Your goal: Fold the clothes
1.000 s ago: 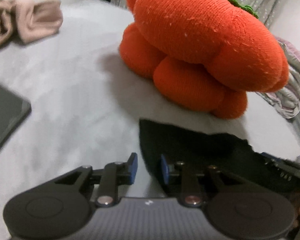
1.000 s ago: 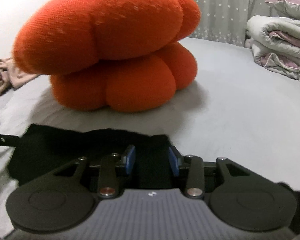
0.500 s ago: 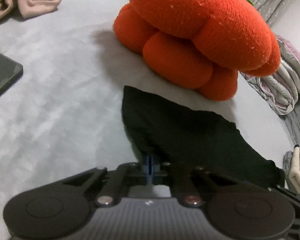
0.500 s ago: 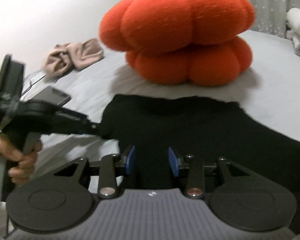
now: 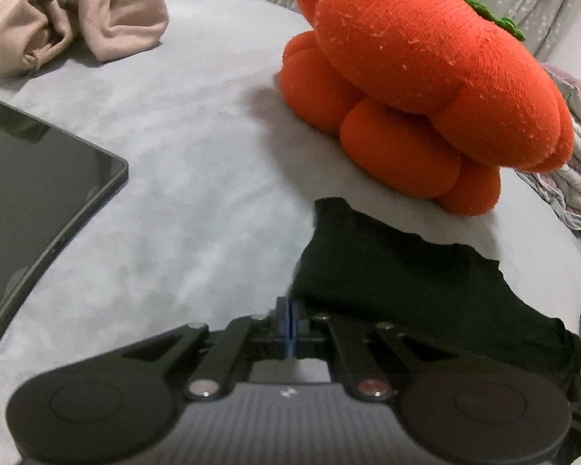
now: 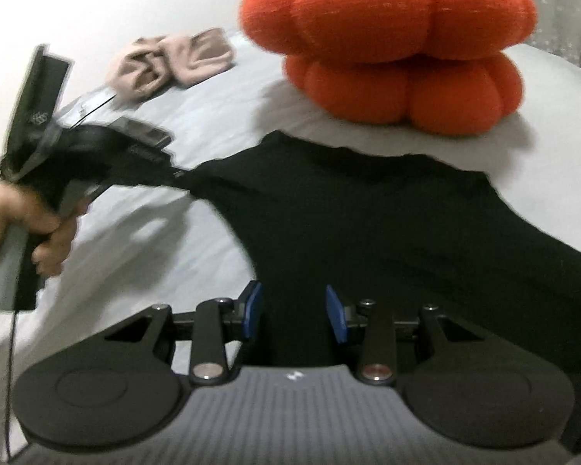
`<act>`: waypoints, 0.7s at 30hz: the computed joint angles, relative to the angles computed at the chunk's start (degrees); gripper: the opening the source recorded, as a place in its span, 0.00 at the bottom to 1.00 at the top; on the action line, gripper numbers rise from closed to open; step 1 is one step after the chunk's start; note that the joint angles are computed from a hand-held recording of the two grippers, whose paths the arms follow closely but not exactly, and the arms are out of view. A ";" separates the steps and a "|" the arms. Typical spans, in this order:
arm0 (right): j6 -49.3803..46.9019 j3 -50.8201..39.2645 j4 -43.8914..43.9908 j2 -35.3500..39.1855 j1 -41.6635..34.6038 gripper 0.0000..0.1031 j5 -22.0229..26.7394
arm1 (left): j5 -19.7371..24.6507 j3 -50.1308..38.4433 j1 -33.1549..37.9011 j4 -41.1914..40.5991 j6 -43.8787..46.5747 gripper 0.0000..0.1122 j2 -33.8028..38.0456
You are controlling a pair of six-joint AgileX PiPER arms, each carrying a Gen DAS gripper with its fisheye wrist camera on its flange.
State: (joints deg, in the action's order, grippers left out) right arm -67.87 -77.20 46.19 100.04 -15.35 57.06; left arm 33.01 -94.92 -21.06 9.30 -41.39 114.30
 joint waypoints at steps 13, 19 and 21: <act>-1.47 6.31 -1.71 -3.99 0.91 0.37 -1.89 | -5.66 -0.27 6.11 -19.32 15.38 0.19 1.56; -1.12 5.03 1.03 -1.16 -1.16 0.37 -2.44 | -4.90 -10.10 7.31 -28.43 21.40 0.21 9.72; -1.56 5.41 1.83 -0.68 -2.45 0.37 -2.70 | -5.05 -13.05 6.19 -24.51 18.43 0.21 11.90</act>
State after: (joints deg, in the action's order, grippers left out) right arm -69.43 -71.79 48.01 99.37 -17.80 54.37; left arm 27.96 -107.97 -14.87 -15.21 -22.95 126.19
